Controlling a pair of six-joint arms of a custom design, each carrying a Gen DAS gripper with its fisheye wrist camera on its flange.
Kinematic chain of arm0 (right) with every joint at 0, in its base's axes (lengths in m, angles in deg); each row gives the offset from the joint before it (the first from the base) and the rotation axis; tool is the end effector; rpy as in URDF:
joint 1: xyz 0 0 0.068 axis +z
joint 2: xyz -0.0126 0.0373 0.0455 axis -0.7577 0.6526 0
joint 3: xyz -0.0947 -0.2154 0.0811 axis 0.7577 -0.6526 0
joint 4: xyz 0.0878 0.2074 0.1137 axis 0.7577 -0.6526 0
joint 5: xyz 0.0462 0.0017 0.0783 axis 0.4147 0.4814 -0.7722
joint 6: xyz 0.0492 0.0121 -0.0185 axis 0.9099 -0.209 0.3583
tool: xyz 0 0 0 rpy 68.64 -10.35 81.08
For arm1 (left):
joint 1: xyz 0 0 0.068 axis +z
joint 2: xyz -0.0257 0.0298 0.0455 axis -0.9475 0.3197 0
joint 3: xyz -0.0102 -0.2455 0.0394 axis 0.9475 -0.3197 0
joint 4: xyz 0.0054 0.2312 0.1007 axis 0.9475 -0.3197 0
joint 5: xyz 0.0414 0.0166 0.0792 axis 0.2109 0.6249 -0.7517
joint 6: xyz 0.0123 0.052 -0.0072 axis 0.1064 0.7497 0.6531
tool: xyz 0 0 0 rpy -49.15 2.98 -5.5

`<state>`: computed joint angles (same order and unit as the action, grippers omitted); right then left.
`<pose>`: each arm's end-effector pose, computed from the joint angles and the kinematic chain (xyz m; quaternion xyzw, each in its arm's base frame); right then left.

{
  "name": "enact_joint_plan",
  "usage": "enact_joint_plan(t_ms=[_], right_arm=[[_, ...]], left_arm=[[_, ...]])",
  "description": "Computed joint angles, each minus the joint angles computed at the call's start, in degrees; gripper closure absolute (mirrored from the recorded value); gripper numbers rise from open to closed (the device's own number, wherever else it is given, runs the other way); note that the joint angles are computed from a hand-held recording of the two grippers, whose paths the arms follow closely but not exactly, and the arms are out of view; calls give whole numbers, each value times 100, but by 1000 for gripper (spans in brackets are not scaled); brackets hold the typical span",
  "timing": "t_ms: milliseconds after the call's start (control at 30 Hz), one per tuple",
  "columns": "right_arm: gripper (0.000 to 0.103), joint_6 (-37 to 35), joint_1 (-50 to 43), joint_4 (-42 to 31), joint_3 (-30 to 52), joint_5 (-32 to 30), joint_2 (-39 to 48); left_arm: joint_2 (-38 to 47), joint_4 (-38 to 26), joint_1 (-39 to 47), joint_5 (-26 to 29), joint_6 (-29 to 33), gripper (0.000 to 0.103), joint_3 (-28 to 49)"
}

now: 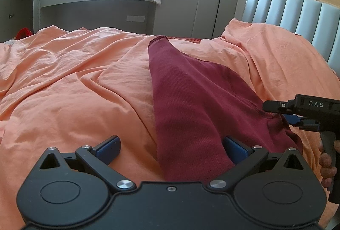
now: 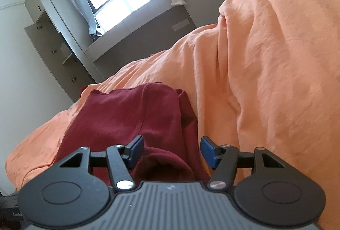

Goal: Fold small clothes

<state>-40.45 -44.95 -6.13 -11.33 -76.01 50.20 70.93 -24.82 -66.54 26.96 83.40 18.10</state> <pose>0.2335 0.0301 0.1532 0.0732 0.8463 0.2801 0.4471 0.2805 0.0120 0.1703 0.0703 0.8806 -0.1114 0.4551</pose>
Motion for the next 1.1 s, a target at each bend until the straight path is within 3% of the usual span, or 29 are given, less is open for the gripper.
enact_joint_plan(t_ms=[133,233,267,400,433,633,767,1000,1100], right_arm=[[53,-30,227,123,128,251,309],[71,-22,287,210,129,357,399],[81,-42,299,210,106,402,359],[93,-325,443,-85,-48,947,-262],[101,-413,466,-126,-74,1046,-375],[100,-320,255,-6,50,710,129],[100,-420,292,-76,35,746,-6],[99,-388,137,-155,64,463,-6],[89,-406,-10,-143,51,197,-34]], left_arm=[[-11,-34,-20,-33,-10,0,10],[-8,-80,-42,-71,-29,0,38],[-11,-124,-62,-100,-38,0,62],[-42,-493,-105,-125,41,0,276],[-59,-598,-102,-99,76,0,341],[-267,-653,39,280,83,1,359],[-421,-557,128,448,61,1,279],[-249,-746,47,-50,-12,0,561],[36,-963,71,-15,-31,0,772]])
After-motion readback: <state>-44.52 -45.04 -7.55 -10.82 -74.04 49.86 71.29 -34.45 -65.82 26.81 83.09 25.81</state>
